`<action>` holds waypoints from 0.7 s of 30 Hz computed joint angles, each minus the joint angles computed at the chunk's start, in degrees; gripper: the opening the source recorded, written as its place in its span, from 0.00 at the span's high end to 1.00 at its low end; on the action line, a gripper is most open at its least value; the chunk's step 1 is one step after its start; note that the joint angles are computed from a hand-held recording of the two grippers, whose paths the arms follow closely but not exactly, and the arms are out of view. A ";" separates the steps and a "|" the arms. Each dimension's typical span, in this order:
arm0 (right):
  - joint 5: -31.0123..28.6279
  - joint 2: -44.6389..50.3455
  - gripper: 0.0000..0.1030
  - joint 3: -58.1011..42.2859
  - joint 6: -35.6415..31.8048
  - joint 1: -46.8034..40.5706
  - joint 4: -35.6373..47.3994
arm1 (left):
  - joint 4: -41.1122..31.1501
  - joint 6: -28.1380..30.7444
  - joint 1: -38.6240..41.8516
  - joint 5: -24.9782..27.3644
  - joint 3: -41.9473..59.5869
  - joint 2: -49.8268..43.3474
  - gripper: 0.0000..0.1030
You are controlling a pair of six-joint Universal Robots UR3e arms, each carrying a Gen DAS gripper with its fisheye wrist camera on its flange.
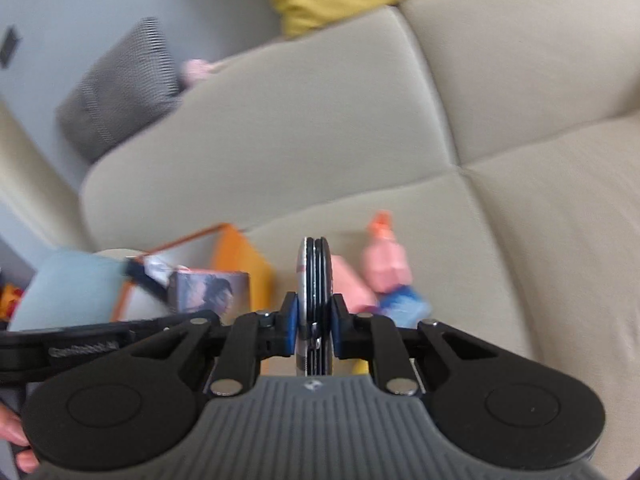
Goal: Organize rigid objects
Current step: 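Carry the photo-card box and plaid tin over the orange box with both grippers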
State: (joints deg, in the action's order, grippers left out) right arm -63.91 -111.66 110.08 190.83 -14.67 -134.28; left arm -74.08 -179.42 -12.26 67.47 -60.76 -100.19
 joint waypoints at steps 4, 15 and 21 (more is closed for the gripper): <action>-3.78 7.04 0.84 -8.32 4.58 10.80 -2.53 | -1.70 3.68 5.84 0.33 -4.20 5.37 0.76; -14.52 32.34 0.84 -31.53 8.24 31.36 -1.44 | -0.37 13.33 15.65 2.95 -15.22 9.30 0.76; -21.33 42.34 0.84 -40.45 6.33 36.08 1.74 | 3.40 17.38 14.54 5.87 -16.02 4.75 0.76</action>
